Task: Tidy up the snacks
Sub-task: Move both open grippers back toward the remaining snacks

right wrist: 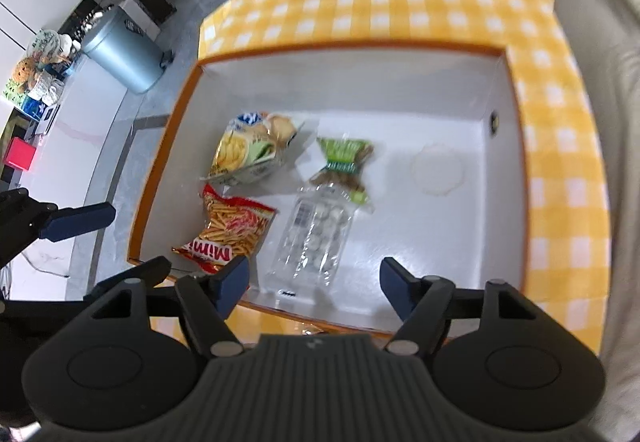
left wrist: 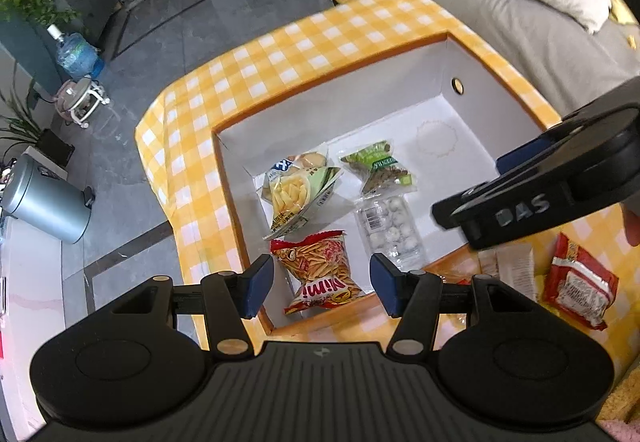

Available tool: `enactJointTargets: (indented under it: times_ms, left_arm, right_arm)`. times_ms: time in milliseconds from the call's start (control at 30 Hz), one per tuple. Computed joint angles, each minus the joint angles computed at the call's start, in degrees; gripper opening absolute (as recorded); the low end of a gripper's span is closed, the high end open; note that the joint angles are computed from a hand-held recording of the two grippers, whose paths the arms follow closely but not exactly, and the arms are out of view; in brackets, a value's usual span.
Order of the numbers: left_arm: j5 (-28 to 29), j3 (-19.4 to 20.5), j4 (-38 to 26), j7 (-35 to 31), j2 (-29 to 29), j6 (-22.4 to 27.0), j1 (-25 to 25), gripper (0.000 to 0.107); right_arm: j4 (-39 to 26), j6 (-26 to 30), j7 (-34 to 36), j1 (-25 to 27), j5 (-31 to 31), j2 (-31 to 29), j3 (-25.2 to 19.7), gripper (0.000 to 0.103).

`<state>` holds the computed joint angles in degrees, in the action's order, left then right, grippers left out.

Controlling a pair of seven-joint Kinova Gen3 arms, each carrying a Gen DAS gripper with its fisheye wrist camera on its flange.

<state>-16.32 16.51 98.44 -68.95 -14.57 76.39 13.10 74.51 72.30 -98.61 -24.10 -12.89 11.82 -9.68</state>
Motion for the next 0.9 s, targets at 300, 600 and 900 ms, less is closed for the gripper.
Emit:
enactJointTargets:
  times_ms: [300,600,900]
  left_arm:
    - [-0.5,5.9,4.4,8.3,-9.8,-2.6,-2.6,0.065]
    - [4.7,9.6,7.9,11.8,-18.5,-5.1,-6.8,0.065]
    - [12.0,10.8,11.7,13.6,-26.6,-6.8,-11.6,0.065]
  right_arm:
    - [14.0,-11.5,-1.4,1.6,1.6,-14.0,-0.1,0.075]
    - [23.0,-16.9,-5.0,3.0,2.7,-25.1,-1.3,0.075]
    - [31.2,-19.5,-4.8,2.8,5.8,-33.7,-3.8,0.077]
